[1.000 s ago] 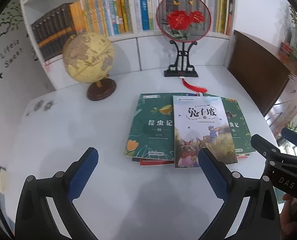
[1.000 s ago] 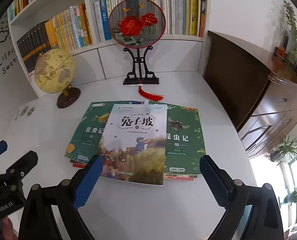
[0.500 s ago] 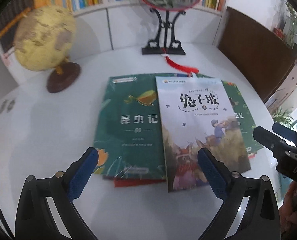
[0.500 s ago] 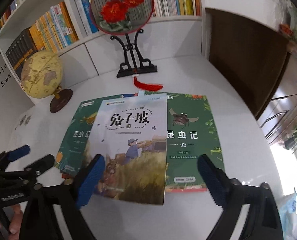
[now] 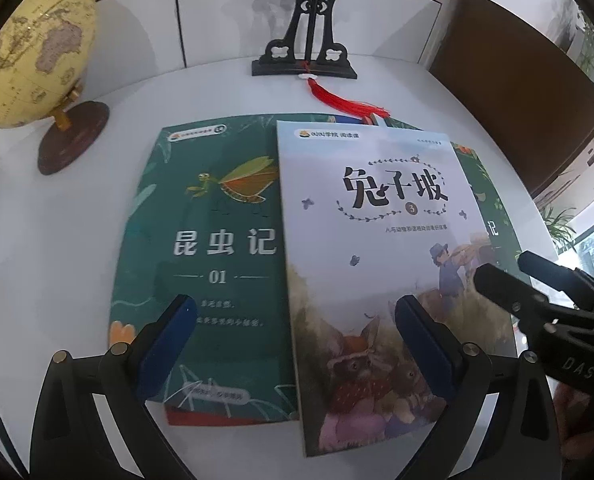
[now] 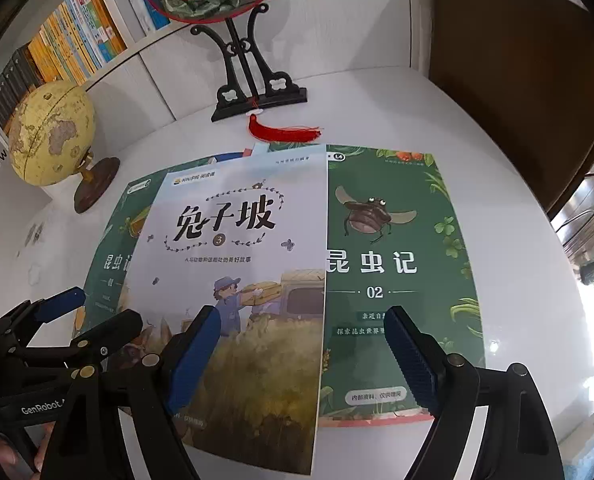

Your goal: Organize books

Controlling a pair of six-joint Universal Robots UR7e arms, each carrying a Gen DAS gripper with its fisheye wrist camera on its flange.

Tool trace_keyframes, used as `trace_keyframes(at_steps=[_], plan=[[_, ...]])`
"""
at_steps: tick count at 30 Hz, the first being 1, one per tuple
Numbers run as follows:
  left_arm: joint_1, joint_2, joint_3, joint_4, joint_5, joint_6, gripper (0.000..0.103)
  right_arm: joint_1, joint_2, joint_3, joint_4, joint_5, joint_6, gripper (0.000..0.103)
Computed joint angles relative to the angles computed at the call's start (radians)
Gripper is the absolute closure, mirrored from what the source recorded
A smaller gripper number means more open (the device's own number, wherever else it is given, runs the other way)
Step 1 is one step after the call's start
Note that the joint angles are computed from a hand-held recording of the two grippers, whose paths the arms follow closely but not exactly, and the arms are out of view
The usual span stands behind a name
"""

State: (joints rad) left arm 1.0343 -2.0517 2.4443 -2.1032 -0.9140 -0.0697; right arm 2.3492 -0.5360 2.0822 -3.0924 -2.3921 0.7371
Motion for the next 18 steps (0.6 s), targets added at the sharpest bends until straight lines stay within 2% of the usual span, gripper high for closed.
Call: trace_keyframes(at_steps=[2,3,5,7,11,12,14,18], plan=[[0.014,0.009,0.003,-0.015,-0.017,0.005,0.004,-0.005,0.01,-0.004,-0.001,-0.002,-0.004,0.02],[0.022,0.014,0.001,-0.017,-0.025,0.006,0.008,-0.009,0.014,-0.005,-0.006,-0.003,-0.005,0.02],[0.027,0.018,0.006,-0.027,-0.029,0.003,0.008,-0.016,0.024,-0.008,-0.019,-0.004,-0.013,0.028],[0.016,0.01,0.016,-0.032,-0.021,0.005,0.008,-0.023,0.033,-0.015,-0.01,-0.005,-0.017,0.032],[-0.005,-0.006,0.03,-0.027,-0.023,-0.002,0.01,-0.022,0.046,-0.011,-0.067,0.004,-0.042,0.04],[-0.005,-0.001,0.032,-0.041,-0.023,0.002,0.013,-0.022,0.049,-0.014,-0.073,0.004,-0.049,0.041],[-0.011,-0.01,0.036,-0.042,-0.027,0.001,0.018,-0.021,0.054,-0.015,-0.091,0.014,-0.069,0.049],[-0.035,-0.036,0.038,-0.021,-0.053,-0.002,0.038,-0.019,0.059,-0.022,-0.1,0.024,-0.089,0.053]])
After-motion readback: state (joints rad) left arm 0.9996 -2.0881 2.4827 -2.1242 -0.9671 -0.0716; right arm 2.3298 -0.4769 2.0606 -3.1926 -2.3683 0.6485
